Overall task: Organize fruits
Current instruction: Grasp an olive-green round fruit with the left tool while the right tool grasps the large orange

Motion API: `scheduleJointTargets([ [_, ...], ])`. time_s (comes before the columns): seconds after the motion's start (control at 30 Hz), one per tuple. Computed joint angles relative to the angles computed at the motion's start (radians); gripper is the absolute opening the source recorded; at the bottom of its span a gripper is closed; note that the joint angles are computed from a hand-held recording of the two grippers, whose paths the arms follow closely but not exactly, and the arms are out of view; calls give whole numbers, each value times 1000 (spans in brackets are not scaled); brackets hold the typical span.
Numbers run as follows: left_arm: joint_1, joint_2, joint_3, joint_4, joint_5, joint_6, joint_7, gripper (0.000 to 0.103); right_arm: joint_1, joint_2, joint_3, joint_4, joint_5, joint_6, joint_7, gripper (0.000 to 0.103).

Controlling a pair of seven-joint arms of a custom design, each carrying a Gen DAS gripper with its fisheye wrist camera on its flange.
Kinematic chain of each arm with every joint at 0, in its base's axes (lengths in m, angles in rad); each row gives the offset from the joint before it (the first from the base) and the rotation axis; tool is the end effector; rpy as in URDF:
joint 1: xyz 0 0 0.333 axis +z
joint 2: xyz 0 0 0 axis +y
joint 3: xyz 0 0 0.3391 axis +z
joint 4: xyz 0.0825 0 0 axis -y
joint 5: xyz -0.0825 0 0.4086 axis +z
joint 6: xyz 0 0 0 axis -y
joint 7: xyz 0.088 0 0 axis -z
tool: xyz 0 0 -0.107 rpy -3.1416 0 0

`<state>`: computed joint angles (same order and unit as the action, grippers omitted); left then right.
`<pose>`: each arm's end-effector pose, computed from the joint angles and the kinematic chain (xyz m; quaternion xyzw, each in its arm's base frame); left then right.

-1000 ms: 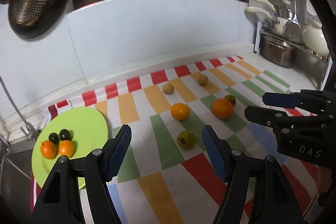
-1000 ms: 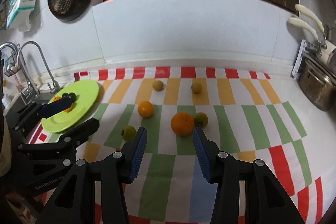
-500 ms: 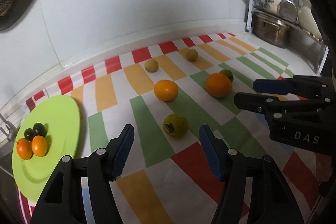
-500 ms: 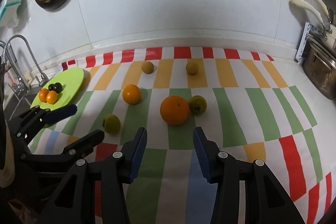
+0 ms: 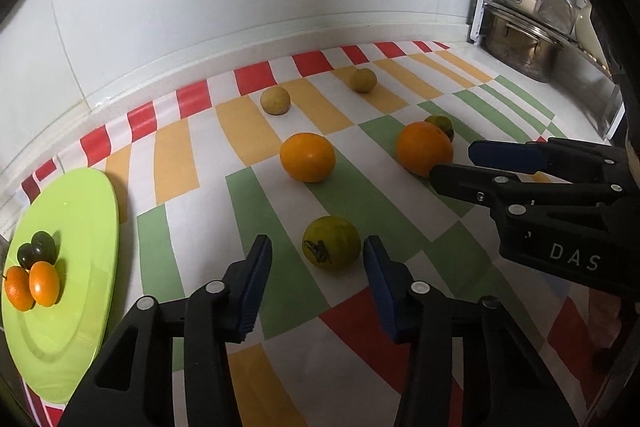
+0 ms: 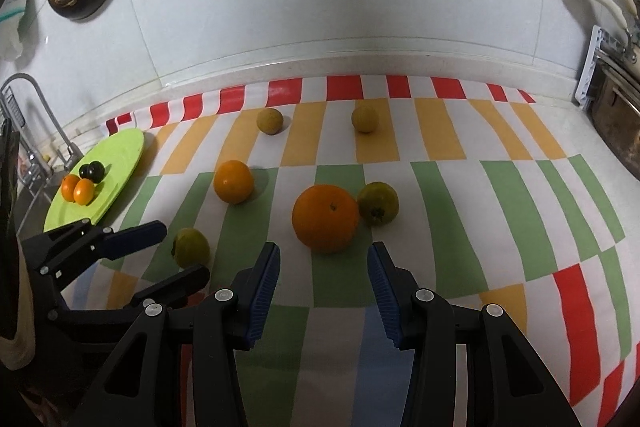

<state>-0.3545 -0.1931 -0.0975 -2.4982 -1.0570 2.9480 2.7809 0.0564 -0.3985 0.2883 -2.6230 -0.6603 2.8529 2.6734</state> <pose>0.4625 -0.1615 0.4120 -0.3992 0.8404 -0.3301 0.1593 0.4104 0.1850 0.4398 -0.6050 0.7122 -0.2504 0.2529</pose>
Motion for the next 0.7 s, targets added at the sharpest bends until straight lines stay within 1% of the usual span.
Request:
scheduleJointTargets([
  [0.27,20,17,-7,24,28,-42,-26,37,1,38,-16,18,20,28,-9,47],
  [0.37,31,20,-9,32,38,-72,-39,33,-3,56,-17,28,14,34,-6,47],
  [0.47,37,20,-14,34,38,-75,-41,29,-5,72,-18,39,5,30,1,47],
  [0.63,46,22,-14,46,25,-80,-56,29,-6,92,-25,54,-18,32,29,47],
  [0.7,48,25,-15,53,13,-68,-54,29,-3,96,-30,56,-26,31,37,47],
])
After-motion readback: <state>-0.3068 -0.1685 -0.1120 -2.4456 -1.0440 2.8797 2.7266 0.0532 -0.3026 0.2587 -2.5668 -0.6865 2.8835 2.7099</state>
